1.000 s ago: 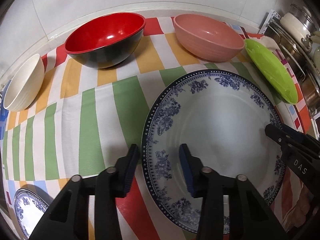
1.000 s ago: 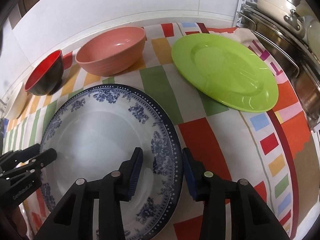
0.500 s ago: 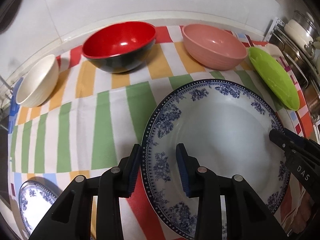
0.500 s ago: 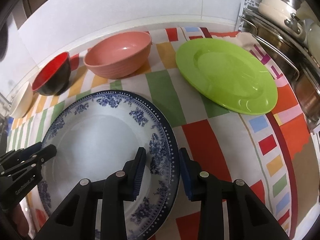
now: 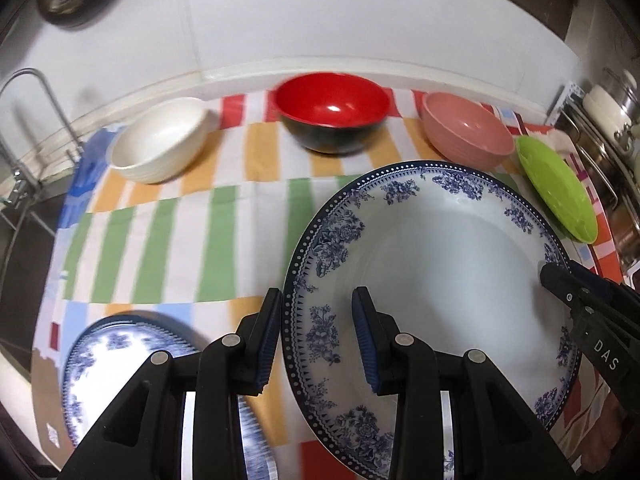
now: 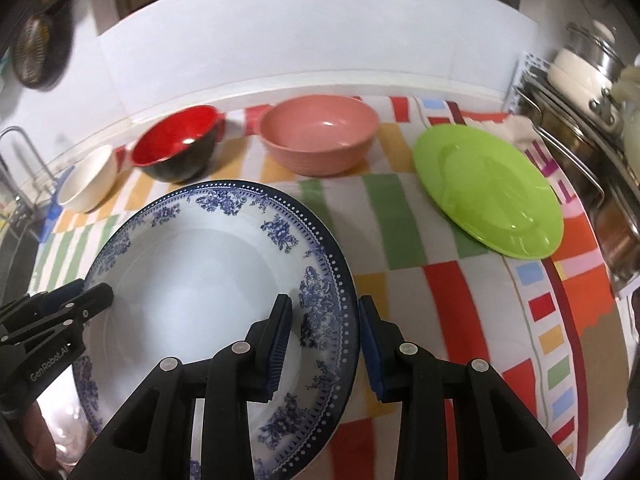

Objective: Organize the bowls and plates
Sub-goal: 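Close the left tool on the second plate's rim while the right tool grips it, then carry the second plate with both tools and lower it onto the first plate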

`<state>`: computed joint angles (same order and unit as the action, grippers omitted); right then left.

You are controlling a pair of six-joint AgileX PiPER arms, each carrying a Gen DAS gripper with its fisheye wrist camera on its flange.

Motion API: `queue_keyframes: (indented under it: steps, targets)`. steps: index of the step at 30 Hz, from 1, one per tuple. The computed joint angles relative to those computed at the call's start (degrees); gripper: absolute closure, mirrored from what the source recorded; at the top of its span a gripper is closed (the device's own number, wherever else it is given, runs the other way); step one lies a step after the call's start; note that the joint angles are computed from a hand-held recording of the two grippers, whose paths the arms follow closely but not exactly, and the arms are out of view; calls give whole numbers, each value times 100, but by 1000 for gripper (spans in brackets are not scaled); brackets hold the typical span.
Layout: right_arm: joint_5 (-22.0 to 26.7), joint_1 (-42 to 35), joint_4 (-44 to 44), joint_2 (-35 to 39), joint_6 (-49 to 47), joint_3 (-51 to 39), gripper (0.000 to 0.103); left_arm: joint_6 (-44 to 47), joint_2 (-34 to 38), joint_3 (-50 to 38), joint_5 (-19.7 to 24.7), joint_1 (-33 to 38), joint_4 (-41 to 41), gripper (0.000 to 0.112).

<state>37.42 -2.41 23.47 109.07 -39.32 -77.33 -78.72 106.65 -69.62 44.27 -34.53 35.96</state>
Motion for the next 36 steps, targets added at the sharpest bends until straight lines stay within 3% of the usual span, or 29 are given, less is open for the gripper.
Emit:
queue_keyframes:
  steps: [16, 30, 36]
  targets:
    - [-330, 1301, -108, -1483, 625, 1271, 68, -1296, -2301, 2389, 366, -98, 735, 77]
    - [-615, 2658, -701, -1963, 1742, 1944, 68, -1522, -3908, 3895, 828, -105, 466, 77]
    - [-675, 3070, -867, -1920, 2096, 2119, 68, -1413, -4276, 4340, 802, 30, 240, 77]
